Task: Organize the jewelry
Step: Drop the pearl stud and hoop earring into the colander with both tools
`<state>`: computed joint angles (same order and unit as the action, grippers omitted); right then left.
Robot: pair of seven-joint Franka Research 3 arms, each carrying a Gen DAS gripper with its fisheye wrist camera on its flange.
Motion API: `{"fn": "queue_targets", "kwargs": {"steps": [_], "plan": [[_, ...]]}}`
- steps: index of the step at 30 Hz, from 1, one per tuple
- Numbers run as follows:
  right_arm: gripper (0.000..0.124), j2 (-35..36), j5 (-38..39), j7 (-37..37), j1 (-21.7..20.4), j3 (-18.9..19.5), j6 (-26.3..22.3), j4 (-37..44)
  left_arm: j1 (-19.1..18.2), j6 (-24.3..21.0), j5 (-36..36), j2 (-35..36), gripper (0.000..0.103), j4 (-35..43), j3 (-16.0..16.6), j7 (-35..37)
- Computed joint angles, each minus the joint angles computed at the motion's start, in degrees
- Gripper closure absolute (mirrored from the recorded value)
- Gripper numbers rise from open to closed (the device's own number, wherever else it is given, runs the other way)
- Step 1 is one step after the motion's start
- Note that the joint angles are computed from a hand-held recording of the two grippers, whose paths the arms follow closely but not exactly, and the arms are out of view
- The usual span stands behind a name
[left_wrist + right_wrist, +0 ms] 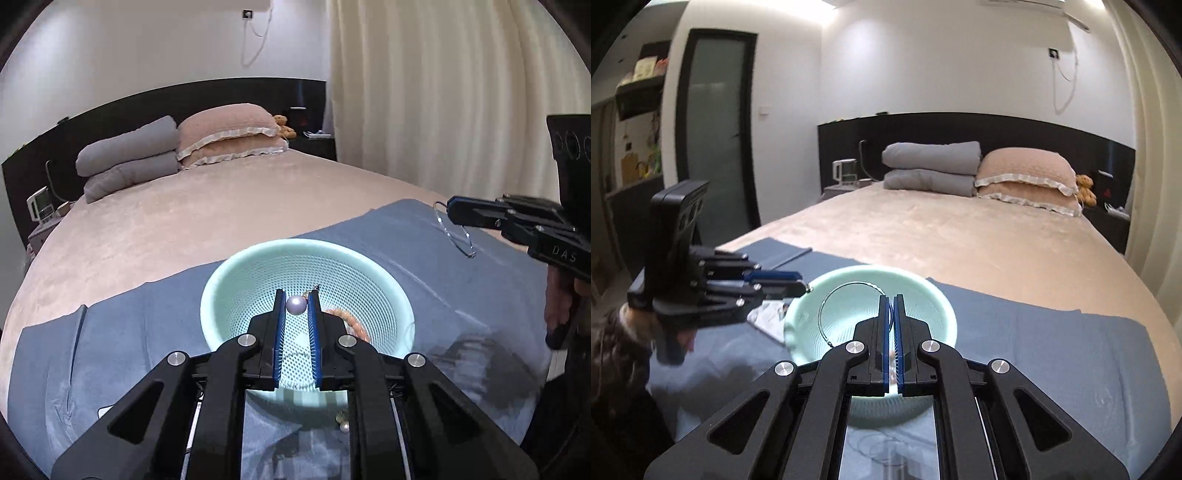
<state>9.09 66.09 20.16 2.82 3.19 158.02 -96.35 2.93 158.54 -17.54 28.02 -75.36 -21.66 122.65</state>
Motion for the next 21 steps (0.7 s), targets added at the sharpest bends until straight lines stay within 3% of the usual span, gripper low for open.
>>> {"fn": "queue_targets", "kwargs": {"steps": [4, 6, 10, 14, 21], "plan": [[0.121, 8.1, -14.6, 19.8, 2.3, -1.8, -0.2, 8.9, -5.5, -2.5, 5.2, 6.0, 0.091, 9.8, 5.9, -13.9], [0.122, 12.2, -22.1, 29.7, 3.7, -3.5, -1.2, 13.1, -7.6, -6.1, 8.7, 9.9, 0.091, 16.1, 7.7, -19.5], [0.122, 17.6, -29.6, 41.3, 4.1, -4.5, -5.4, 18.5, -10.6, -11.3, 15.0, 15.5, 0.091, 24.7, 10.8, -28.6], [0.122, 19.6, -33.8, 46.1, 3.2, -3.4, -6.7, 20.0, -11.0, -11.9, 18.7, 15.6, 0.091, 24.1, 11.6, -33.0], [0.118, 18.6, -34.9, 46.3, 0.0, 0.8, -5.0, 18.0, -10.7, -11.0, 21.6, 14.1, 0.090, 21.2, 10.8, -34.4]]}}
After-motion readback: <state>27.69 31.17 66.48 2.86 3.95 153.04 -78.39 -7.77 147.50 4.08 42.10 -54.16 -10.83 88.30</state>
